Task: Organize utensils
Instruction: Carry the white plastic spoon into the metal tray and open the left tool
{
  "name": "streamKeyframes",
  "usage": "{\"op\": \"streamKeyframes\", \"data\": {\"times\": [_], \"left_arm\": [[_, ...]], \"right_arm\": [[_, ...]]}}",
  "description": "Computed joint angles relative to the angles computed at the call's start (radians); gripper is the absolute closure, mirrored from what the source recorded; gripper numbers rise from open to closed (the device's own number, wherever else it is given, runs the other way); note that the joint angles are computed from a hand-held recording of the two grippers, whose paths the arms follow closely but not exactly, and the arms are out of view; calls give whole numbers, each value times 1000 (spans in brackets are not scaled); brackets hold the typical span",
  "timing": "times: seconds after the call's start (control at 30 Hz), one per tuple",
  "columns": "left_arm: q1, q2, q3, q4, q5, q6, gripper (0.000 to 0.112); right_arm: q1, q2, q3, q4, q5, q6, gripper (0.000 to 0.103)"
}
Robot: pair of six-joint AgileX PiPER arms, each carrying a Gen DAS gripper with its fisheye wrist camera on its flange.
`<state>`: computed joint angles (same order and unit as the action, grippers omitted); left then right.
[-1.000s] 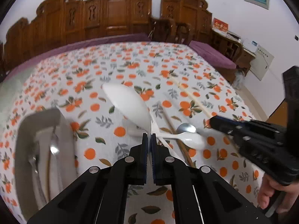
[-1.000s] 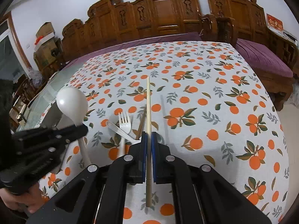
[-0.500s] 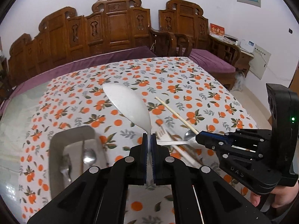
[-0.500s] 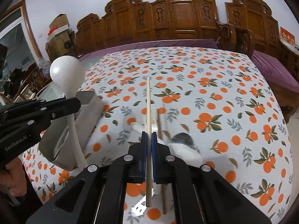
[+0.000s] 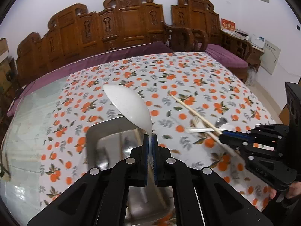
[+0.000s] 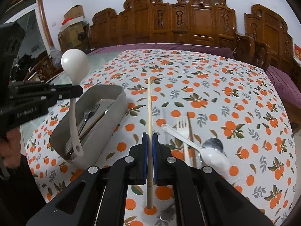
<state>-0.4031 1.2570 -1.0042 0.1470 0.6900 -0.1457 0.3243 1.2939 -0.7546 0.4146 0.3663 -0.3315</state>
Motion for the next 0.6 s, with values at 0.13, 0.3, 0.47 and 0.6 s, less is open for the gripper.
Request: {"op": "streamKeyframes", "data": {"times": [0.13, 0.3, 0.47, 0.6], "left_arm": [[74, -1, 4, -35, 10, 79, 109], [149, 10, 31, -80, 3, 174, 109], [200, 46, 82, -114, -35, 234, 109], [238, 81, 113, -160, -68, 286, 109]], "right_arm": [[26, 40, -13, -45, -11, 53, 97], [47, 52, -16, -106, -24, 123, 97], [70, 64, -16, -177, -33, 195, 97], [92, 63, -15, -202, -46, 230, 97]]}}
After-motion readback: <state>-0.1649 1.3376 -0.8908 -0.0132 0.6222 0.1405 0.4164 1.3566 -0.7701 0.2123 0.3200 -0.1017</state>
